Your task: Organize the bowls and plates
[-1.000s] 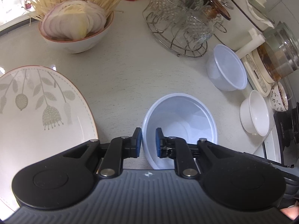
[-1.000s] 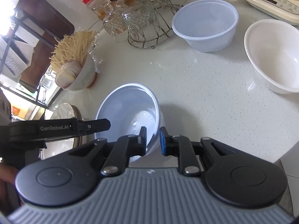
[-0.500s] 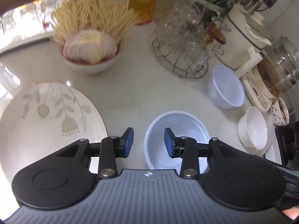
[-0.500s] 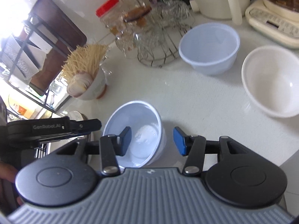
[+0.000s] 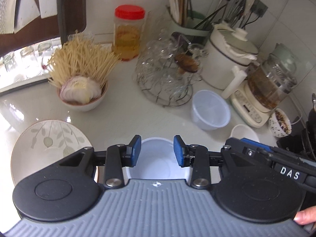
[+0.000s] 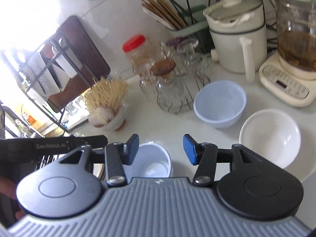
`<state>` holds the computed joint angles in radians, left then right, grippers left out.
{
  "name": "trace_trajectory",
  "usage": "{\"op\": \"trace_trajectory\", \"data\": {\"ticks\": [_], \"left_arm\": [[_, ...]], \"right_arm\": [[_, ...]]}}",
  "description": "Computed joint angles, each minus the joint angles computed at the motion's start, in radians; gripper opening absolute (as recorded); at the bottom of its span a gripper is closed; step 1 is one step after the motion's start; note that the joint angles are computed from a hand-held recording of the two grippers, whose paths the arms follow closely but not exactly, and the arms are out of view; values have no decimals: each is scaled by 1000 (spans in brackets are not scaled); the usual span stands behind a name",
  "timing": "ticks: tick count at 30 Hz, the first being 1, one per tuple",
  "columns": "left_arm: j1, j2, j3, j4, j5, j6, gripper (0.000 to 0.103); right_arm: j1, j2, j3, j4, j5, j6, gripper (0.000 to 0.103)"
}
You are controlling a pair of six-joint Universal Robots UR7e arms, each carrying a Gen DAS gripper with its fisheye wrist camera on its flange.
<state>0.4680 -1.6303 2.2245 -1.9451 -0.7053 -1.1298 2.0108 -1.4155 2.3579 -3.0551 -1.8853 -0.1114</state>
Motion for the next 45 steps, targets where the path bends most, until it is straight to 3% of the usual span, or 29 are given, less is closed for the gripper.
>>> {"op": "trace_trajectory", "data": {"ticks": [8, 15, 29, 32, 37, 42, 45], "left_arm": [[-33, -40, 10, -52, -19, 99, 41], [-29, -91, 34, -140, -68, 241, 41], [68, -81, 38, -327, -225, 523, 42], [96, -72, 38, -360, -256, 528, 42], [150, -29, 26, -413, -285, 536, 42], [159, 41, 21, -486, -219, 583, 42], [184, 99, -5, -525, -224, 591, 42]], "right_arm": [[74, -11, 3, -49, -84, 58, 53], [153, 20, -1, -76, -198, 168, 53], [278, 88, -33, -54, -455, 376, 53], [273, 80, -32, -41, -452, 419, 53], [254, 89, -43, -46, -479, 410, 53], [199, 87, -51, -81, -450, 359, 53], [150, 80, -64, -78, -419, 323, 53]]}}
